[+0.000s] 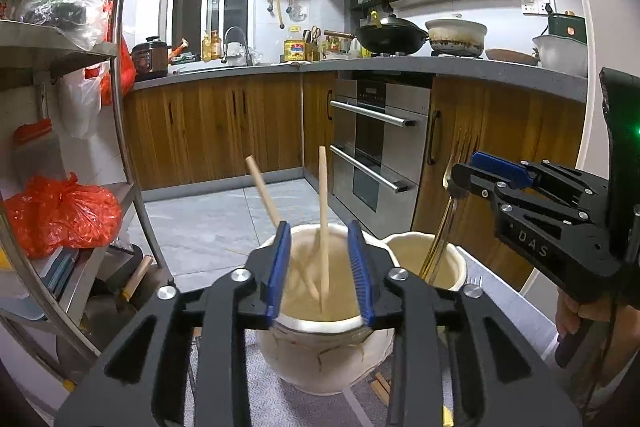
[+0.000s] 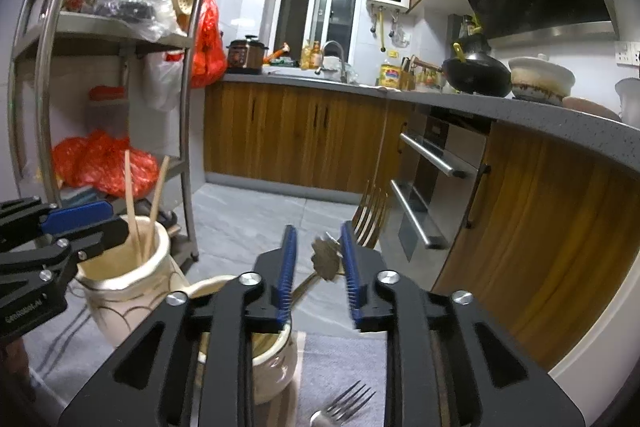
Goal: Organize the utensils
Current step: 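Withdraw both grippers from the holder back toward the utensils on the cloth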
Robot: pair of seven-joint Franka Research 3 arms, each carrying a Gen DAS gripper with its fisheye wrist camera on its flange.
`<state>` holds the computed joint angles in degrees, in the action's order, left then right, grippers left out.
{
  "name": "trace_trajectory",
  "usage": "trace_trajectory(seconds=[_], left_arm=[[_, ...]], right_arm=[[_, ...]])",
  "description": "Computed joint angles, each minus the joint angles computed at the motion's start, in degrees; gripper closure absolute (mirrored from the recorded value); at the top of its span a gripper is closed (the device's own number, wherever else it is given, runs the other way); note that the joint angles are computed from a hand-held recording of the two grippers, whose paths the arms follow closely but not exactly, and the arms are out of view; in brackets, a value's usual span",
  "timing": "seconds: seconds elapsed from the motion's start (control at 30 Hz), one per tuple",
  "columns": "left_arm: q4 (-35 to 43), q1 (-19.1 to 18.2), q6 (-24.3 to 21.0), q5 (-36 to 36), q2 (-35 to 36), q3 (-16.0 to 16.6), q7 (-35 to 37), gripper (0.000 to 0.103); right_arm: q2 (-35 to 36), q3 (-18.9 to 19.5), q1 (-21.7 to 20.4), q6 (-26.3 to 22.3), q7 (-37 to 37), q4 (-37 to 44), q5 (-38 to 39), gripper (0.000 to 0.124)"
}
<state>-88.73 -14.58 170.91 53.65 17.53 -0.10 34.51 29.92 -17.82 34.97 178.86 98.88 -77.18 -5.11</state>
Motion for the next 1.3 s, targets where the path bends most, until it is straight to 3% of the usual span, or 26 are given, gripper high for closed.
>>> trace_trajectory(seconds=[0.27,0.33,0.4,0.47,0.5,0.57,0.7,0.87,1.0,1.17,1.3], left_arm=[[-1.4,-0.7,-0.3,4.3,-2.7,0.5,-5.1,0.043],[-1.7,-0.8,-0.7,6.1,-3.4,0.4,-7.1,0.033],[-2.4,-1.0,-0.9,9.2,-4.6,0.5,-10.9,0.021],[-3.1,-0.6,-1.1,11.5,-5.6,0.0,-13.6,0.010],[-3.5,-0.5,-1.6,13.2,-6.2,-0.3,-15.3,0.008],[-4.2,-0.1,-2.8,15.9,-7.4,-1.2,-18.0,0.006],[-6.1,1.2,-4.8,18.1,-9.6,-3.5,-20.6,0.006],[-8.4,2.4,-6.7,20.8,-12.0,-5.8,-22.8,0.006],[-10.7,3.0,-8.3,20.2,-13.7,-7.6,-21.7,0.006],[-13.1,3.6,-9.5,19.2,-15.3,-8.9,-21.4,0.006],[-15.1,4.0,-10.2,17.0,-16.4,-9.7,-20.5,0.006]], right_arm=[[-2.8,5.2,-3.5,3.9,-4.2,-3.0,4.6,0.064],[-3.9,9.0,-6.2,4.6,-6.6,-3.8,6.7,0.050],[-5.1,15.7,-11.0,5.2,-10.3,-5.1,9.2,0.031],[-6.1,19.8,-13.9,6.1,-13.0,-6.4,11.2,0.026],[-6.4,20.1,-14.0,6.2,-13.7,-6.7,12.0,0.026],[-7.5,19.6,-13.4,6.4,-14.8,-7.9,13.5,0.026],[-9.5,14.5,-9.3,6.7,-14.6,-10.7,15.3,0.026],[-11.8,19.4,-13.3,5.2,-17.0,-13.6,17.9,0.026],[-13.0,12.5,-7.8,4.8,-13.7,-16.0,15.8,0.026],[-14.9,12.9,-8.2,5.7,-13.7,-19.6,14.4,0.026],[-16.3,7.6,-4.0,5.8,-12.2,-23.4,11.8,0.026]])
